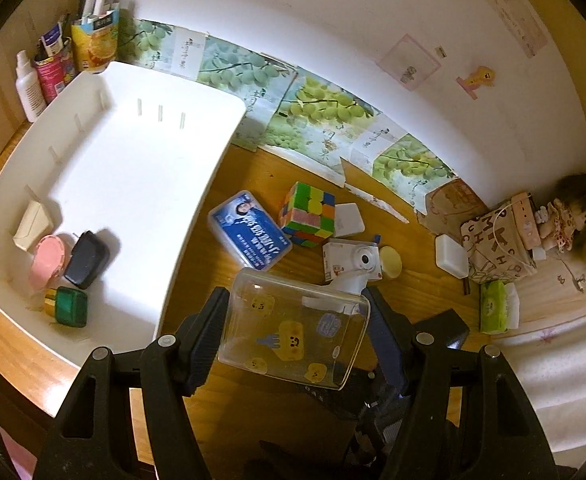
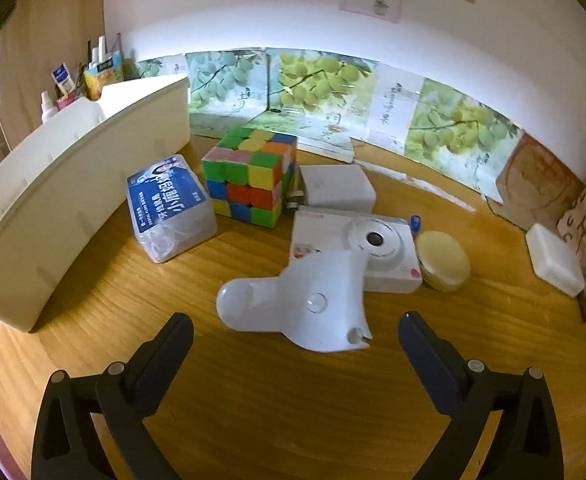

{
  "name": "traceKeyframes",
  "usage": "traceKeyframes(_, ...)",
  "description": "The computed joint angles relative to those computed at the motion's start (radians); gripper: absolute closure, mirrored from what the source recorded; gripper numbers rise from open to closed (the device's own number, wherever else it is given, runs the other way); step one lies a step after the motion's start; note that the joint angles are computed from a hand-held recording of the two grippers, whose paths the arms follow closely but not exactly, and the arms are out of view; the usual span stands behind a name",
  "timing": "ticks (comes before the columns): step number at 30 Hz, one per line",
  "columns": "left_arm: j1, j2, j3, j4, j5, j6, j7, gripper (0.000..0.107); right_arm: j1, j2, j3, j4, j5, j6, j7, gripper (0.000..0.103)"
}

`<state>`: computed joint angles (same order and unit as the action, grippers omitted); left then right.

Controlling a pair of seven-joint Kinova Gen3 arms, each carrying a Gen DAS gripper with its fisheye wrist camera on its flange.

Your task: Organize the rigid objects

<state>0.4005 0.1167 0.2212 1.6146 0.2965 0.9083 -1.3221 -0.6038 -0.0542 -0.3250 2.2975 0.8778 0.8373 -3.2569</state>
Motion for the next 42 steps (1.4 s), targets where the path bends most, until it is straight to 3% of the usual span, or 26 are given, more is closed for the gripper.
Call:
traceKeyframes(12, -0.059, -0.04, -0.026, 0.022, 0.051, 0.034, -0.098, 0.037, -0.041, 0.119, 0.049, -0.09, -0.045, 0.104, 0.011, 0.001)
traceKeyframes(15, -0.078, -0.04, -0.035, 0.021, 0.062, 0.054, -0.128, 0.037, -0.05, 0.12, 0.061, -0.096, -0.056, 0.102, 0.007, 0.014)
traceKeyframes(30, -0.164, -0.037, -0.073, -0.031, 0.078, 0.183, -0.274, 0.037, -0.104, 0.129, 0.053, -0.154, -0.078, 0.206, -0.062, 0.017)
traceKeyframes(31, -0.17, -0.037, -0.076, -0.033, 0.08, 0.188, -0.282, 0.037, -0.108, 0.126, 0.051, -0.157, -0.076, 0.214, -0.071, 0.019)
traceKeyframes(32, -0.175, -0.037, -0.078, -0.034, 0.079, 0.193, -0.289, 0.037, -0.112, 0.117, 0.048, -0.157, -0.069, 0.215, -0.083, 0.044)
traceKeyframes(33, -0.182, -0.035, -0.081, -0.037, 0.078, 0.201, -0.298, 0.037, -0.111, 0.117, 0.047, -0.165, -0.075, 0.22, -0.078, 0.058)
traceKeyframes(39, -0.206, -0.017, -0.088, -0.058, 0.061, 0.234, -0.348, 0.037, -0.125, 0.121, 0.038, -0.198, -0.071, 0.257, -0.115, 0.06)
traceKeyframes(42, -0.216, -0.009, -0.09, -0.066, 0.057, 0.248, -0.388, 0.037, -0.124, 0.118, 0.039, -0.198, -0.08, 0.239, -0.131, 0.072)
